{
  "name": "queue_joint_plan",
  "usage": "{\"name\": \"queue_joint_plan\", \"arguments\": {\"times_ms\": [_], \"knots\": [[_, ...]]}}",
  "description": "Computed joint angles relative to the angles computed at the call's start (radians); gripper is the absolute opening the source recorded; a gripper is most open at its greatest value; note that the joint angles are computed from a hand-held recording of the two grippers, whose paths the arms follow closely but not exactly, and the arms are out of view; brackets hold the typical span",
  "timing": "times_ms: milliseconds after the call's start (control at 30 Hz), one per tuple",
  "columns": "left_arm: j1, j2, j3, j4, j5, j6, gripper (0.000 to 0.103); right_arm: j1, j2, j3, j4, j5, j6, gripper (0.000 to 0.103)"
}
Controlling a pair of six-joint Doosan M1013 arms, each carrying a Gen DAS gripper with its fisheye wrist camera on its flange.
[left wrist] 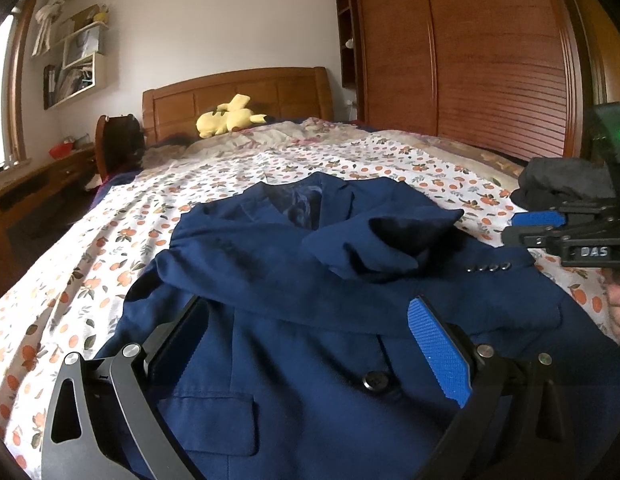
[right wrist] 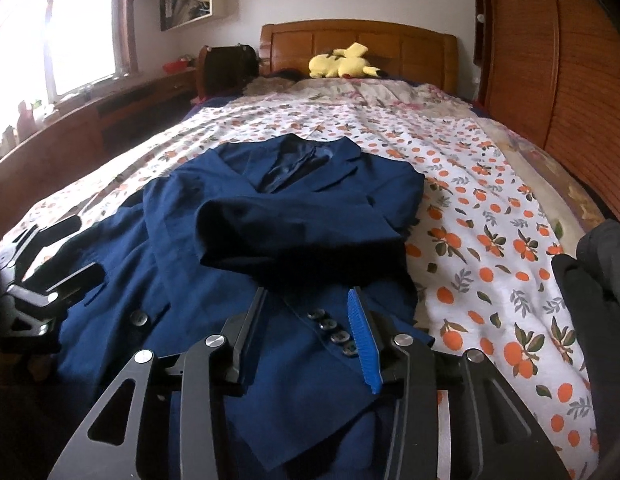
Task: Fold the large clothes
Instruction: 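Move the left gripper to the other jacket sleeve and grasp it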
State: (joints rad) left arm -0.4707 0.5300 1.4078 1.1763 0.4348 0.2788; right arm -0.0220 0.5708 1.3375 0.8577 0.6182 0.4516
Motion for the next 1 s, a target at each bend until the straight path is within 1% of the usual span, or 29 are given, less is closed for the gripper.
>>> {"name": "queue_joint_plan", "arguments": {"times_ms": [167, 267, 367, 433, 467, 567, 600, 667, 800, 967, 1000], "knots": [[-0.009, 0.008, -0.013, -0.006, 0.035, 0.031, 0.1, -0.012, -0.019, 0.032, 0.059, 0.004, -0.104, 0.039], [-0.014, 0.01, -0.021, -0.009, 0.054, 0.049, 0.1, -0.025, -0.025, 0.04, 0.088, 0.021, -0.137, 0.039], [-0.015, 0.013, -0.032, -0.044, 0.064, 0.079, 0.1, -0.039, -0.027, 0.043, 0.111, 0.039, -0.151, 0.041], [-0.015, 0.021, -0.06, -0.145, 0.081, 0.173, 0.1, -0.049, -0.03, 0.047, 0.129, 0.051, -0.166, 0.043], [-0.015, 0.024, -0.071, -0.178, 0.085, 0.202, 0.1, -0.056, -0.033, 0.053, 0.151, 0.061, -0.186, 0.045], [-0.021, 0.033, -0.101, -0.228, 0.1, 0.25, 0.1, -0.075, -0.046, 0.069, 0.199, 0.077, -0.231, 0.049], [-0.025, 0.04, -0.119, -0.246, 0.114, 0.276, 0.1, -0.08, -0.05, 0.074, 0.214, 0.082, -0.244, 0.05], [-0.034, 0.056, -0.159, -0.275, 0.143, 0.327, 0.1, -0.092, -0.058, 0.085, 0.247, 0.087, -0.268, 0.056], [-0.048, 0.102, -0.26, -0.36, 0.181, 0.462, 0.1, -0.113, -0.072, 0.105, 0.294, 0.084, -0.314, 0.058], [-0.064, 0.19, -0.425, -0.48, 0.24, 0.658, 0.1, -0.137, -0.074, 0.11, 0.304, 0.091, -0.322, 0.059], [-0.065, 0.217, -0.473, -0.526, 0.26, 0.713, 0.1, -0.14, -0.073, 0.109, 0.303, 0.091, -0.319, 0.059]]}}
